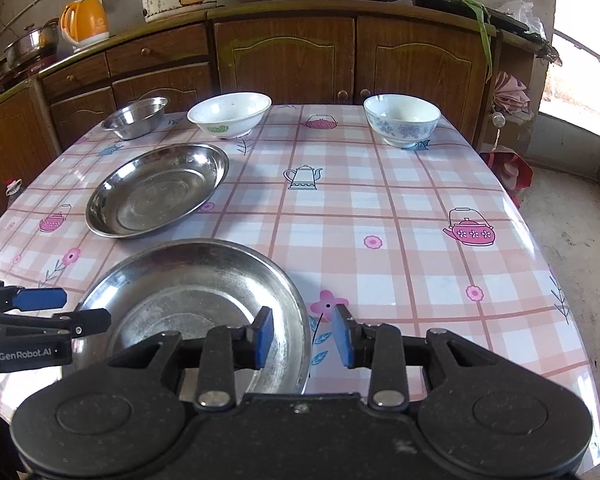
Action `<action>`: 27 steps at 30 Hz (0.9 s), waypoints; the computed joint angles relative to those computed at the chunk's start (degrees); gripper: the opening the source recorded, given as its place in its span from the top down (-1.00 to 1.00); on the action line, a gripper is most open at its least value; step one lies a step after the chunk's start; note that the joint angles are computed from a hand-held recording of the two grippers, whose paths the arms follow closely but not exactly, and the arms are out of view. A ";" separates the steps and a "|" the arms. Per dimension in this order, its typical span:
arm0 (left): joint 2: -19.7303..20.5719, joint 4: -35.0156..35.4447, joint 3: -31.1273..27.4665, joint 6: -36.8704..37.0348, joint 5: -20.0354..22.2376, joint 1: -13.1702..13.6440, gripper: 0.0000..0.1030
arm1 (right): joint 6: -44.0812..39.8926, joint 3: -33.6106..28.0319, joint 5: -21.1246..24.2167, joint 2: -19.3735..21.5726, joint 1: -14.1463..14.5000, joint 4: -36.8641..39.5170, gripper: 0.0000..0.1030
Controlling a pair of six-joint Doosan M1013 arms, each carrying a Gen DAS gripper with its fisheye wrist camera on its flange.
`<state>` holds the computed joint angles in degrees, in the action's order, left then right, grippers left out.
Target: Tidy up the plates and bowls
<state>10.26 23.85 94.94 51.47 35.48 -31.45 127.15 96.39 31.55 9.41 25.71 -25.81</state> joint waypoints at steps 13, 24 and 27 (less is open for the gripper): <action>-0.18 3.88 -2.56 -5.71 4.20 1.48 -0.53 | -7.14 -3.16 -2.53 1.23 0.33 7.15 -0.18; 0.09 5.88 -4.19 -7.33 6.04 2.84 -0.57 | -11.51 -6.67 -2.50 3.22 0.93 11.05 -0.25; 0.03 6.25 -4.37 -7.71 6.00 3.11 -0.58 | -11.94 -7.64 -2.39 3.80 1.11 11.43 -0.29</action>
<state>10.29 30.10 90.57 43.76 41.48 -28.34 115.21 88.75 29.15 13.21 26.81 -14.37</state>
